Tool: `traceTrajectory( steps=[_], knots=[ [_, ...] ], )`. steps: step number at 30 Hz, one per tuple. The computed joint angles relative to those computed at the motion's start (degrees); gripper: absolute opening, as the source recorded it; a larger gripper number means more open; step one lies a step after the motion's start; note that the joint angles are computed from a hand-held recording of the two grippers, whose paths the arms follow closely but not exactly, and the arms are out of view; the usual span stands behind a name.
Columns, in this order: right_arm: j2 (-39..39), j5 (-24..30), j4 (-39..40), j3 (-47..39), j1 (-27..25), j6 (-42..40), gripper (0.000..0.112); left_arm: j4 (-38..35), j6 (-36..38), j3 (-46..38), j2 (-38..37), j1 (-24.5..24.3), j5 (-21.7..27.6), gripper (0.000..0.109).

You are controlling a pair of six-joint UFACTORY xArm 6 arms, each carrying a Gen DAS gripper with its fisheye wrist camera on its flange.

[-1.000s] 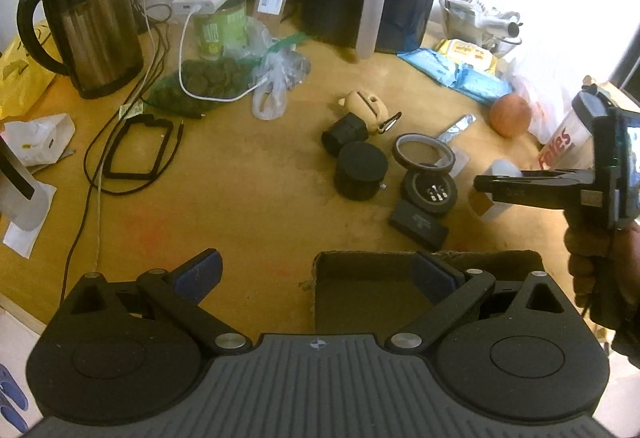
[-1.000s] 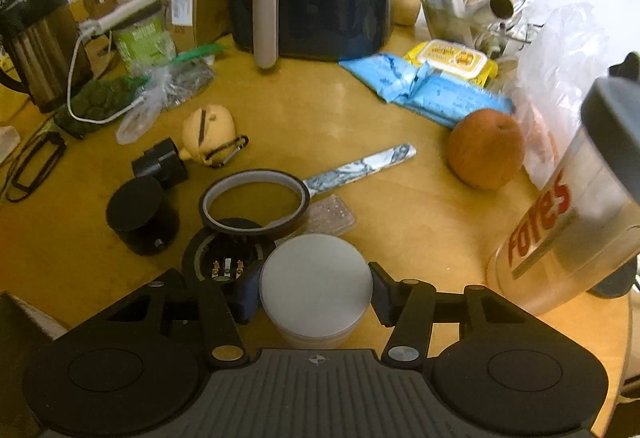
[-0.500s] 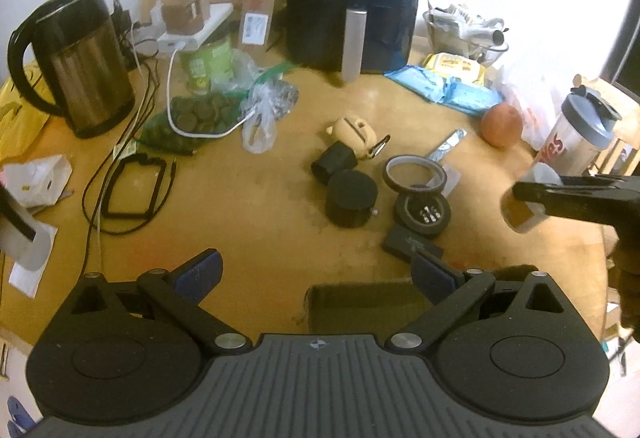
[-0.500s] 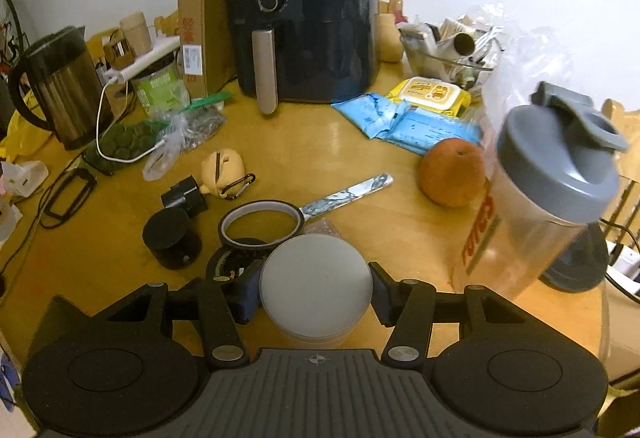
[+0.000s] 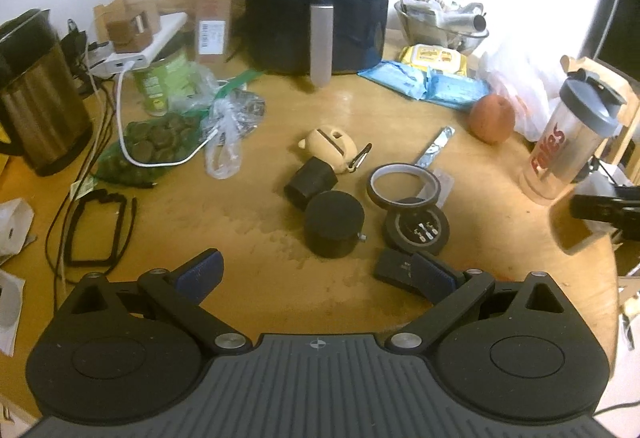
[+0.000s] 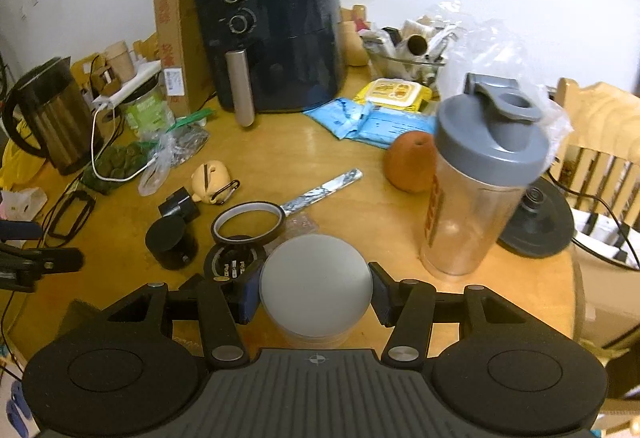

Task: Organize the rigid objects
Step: 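Lift the white jar with the right gripper while the left gripper grasps the black round lid, then carry the black lid with the left gripper while the right gripper carries the white jar toward the box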

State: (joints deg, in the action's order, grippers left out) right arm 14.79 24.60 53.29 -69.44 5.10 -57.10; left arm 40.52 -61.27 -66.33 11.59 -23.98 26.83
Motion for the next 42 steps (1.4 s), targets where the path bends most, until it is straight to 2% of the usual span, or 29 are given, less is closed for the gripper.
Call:
traceTrajectory(
  steps=[2, 4, 21, 26, 28, 30, 33, 42],
  knots=[
    [-0.73, -0.43, -0.21, 0.77, -0.15, 1.01, 0.057, -0.58, 1.49, -1.31, 1.7, 0.33, -0.55, 0.099],
    [-1.54, -0.88, -0.34, 1.65, -0.36, 1.57, 0.057, -1.66, 3.36, -2.49, 3.23, 0.65, -0.99, 0.09],
    [-6.18, -1.93, -2.2, 7.14, -0.82, 6.99, 0.057, -10.46, 14.89, -16.41, 18.53, 2.88, -0.24, 0.088],
    [-7.81, -2.37, -2.27, 9.2, -0.72, 7.71, 0.057, -12.88, 17.89, -21.2, 22.69, 3.01, 2.21, 0.076],
    [-8.12, -2.43, -2.42, 9.68, -0.74, 8.1, 0.057, -15.25, 20.25, -22.49, 23.97, 3.17, 2.5, 0.061],
    [-8.45, -2.55, -2.47, 10.12, -0.78, 8.31, 0.057, -18.1, 22.57, -23.14, 24.53, 3.19, 2.57, 0.057],
    [-9.06, -2.69, -2.16, 10.74, -0.85, 8.45, 0.057, -17.05, 22.36, -23.87, 24.46, 2.83, 4.18, 0.057],
    [-9.74, -2.45, -0.93, 11.24, -1.05, 7.17, 0.057, -16.38, 21.59, -20.71, 20.55, 2.9, 2.42, 0.057]
  ],
)
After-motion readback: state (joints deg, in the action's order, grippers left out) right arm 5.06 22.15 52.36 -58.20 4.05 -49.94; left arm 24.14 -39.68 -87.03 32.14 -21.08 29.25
